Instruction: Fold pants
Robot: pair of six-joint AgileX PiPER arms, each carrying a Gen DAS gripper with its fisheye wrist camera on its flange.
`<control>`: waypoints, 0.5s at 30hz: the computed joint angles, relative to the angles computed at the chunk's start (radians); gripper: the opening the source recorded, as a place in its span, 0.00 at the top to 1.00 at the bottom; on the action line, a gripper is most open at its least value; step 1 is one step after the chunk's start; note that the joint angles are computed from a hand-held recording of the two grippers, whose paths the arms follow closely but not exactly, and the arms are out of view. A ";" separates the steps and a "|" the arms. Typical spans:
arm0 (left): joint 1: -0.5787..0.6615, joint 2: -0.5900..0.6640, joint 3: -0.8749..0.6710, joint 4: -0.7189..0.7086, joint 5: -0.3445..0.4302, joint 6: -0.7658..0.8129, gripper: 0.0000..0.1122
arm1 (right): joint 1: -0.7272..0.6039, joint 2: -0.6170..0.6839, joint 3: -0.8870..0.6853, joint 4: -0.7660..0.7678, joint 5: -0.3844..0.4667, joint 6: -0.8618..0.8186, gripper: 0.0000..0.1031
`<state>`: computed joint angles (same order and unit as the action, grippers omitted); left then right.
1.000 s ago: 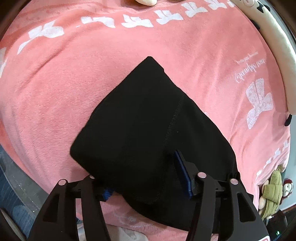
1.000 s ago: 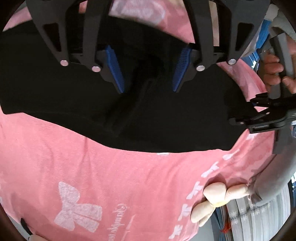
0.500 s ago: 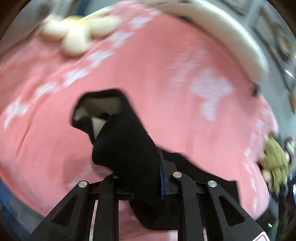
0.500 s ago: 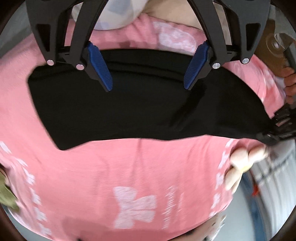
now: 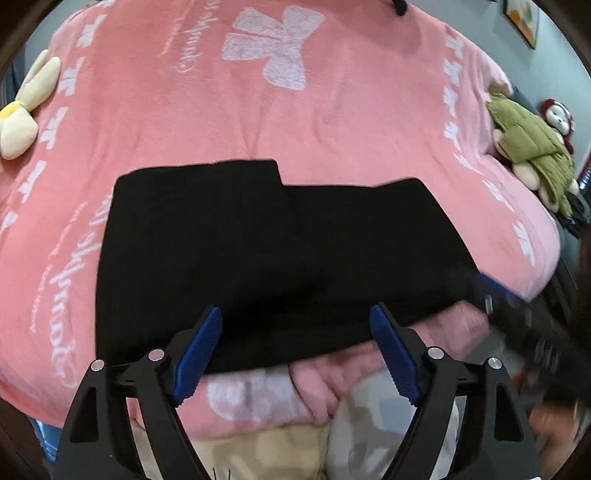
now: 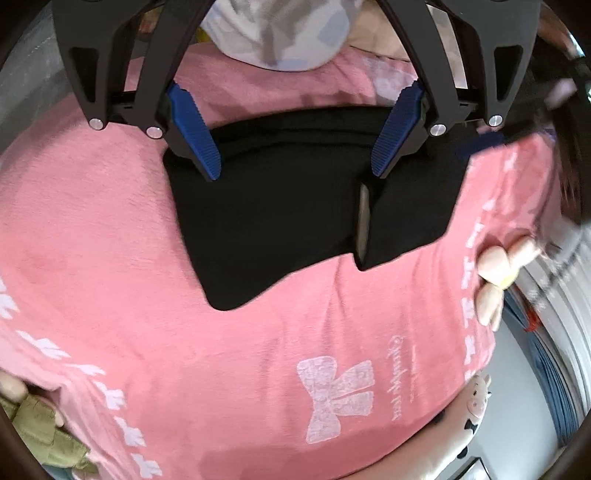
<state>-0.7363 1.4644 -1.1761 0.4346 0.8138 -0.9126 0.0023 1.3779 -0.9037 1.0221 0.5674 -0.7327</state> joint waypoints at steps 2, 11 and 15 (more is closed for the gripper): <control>-0.002 -0.027 0.019 0.031 0.042 -0.038 0.27 | 0.004 0.035 -0.039 0.058 0.057 -0.037 0.20; 0.125 -0.166 0.092 0.039 0.157 -0.037 0.27 | 0.223 0.343 -0.318 -0.014 0.096 0.129 0.17; 0.197 -0.226 0.146 0.028 0.149 -0.009 0.26 | 0.294 0.397 -0.351 -0.035 0.046 0.173 0.24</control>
<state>-0.5395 1.2389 -1.0302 0.4626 0.9627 -0.9214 0.2968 1.7753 -1.2543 0.9869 0.6138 -0.5601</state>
